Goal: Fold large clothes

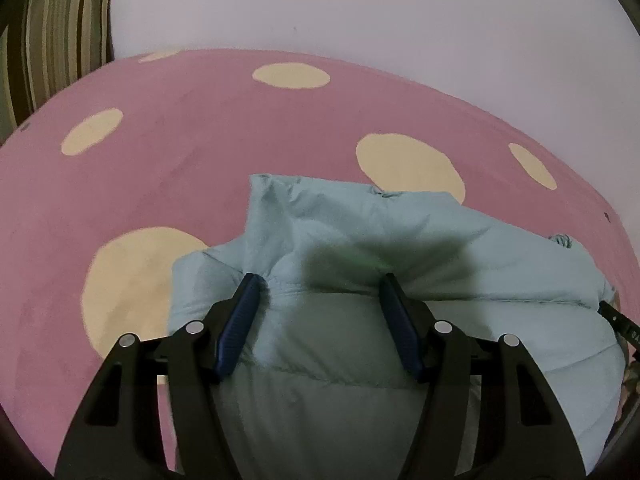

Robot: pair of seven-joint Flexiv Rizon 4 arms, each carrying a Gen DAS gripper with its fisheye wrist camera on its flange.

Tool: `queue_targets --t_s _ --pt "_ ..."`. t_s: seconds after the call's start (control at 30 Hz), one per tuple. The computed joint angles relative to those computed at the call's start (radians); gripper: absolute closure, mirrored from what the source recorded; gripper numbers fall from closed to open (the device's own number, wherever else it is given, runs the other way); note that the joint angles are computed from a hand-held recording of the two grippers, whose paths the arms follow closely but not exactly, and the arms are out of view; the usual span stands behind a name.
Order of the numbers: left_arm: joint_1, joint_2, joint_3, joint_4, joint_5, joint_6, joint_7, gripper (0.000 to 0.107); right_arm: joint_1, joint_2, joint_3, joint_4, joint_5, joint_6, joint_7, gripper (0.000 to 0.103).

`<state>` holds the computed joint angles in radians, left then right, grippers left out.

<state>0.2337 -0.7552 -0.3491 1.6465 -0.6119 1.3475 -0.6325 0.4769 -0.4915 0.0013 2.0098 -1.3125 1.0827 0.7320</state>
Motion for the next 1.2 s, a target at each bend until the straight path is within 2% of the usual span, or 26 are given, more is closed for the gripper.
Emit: queue_targets --t_s 0.17,0.27,0.4,0.47,0.5,0.6,0.77,0.83,0.97,1.07,1.2 --pt "0.012 -0.026 -0.037 0.004 -0.003 0.046 0.019 0.043 0.037 -0.025 0.004 -0.033 0.047 -0.085 -0.056 0.037" --pt "0.002 -0.012 -0.009 -0.008 0.016 0.001 -0.005 0.042 0.033 -0.018 0.001 -0.029 0.045 -0.07 -0.052 0.037" --pt "0.021 0.046 0.006 0.028 0.008 -0.055 0.007 0.042 0.03 0.03 0.02 -0.003 0.076 -0.077 -0.06 0.037" --pt "0.063 0.09 -0.025 0.087 -0.041 -0.051 0.048 0.041 0.046 0.08 0.035 0.037 0.064 -0.1 -0.015 0.037" --pt "0.09 0.118 -0.045 0.125 -0.081 -0.048 0.072 0.037 0.05 0.098 0.045 0.053 0.062 -0.114 0.002 0.037" --pt "0.142 0.189 -0.069 0.219 -0.198 -0.054 0.125 0.035 0.07 0.172 0.094 0.127 0.048 -0.159 0.105 0.037" --pt "0.241 0.339 -0.103 0.41 -0.481 -0.087 0.29 0.035 0.1 0.249 0.177 0.228 0.041 -0.196 0.316 0.037" --pt "0.253 0.385 -0.078 0.459 -0.54 -0.134 0.314 0.035 0.125 0.265 0.205 0.257 0.022 -0.211 0.427 0.037" --pt "0.264 0.463 -0.005 0.549 -0.597 -0.255 0.312 0.035 0.166 0.261 0.235 0.274 -0.019 -0.221 0.595 0.037" --pt "0.253 0.482 0.045 0.579 -0.588 -0.339 0.29 0.035 0.18 0.237 0.232 0.271 -0.086 -0.194 0.721 0.037" --pt "0.183 0.468 0.068 0.579 -0.651 -0.314 0.314 0.034 0.16 0.198 0.204 0.25 -0.194 -0.141 0.826 0.037"
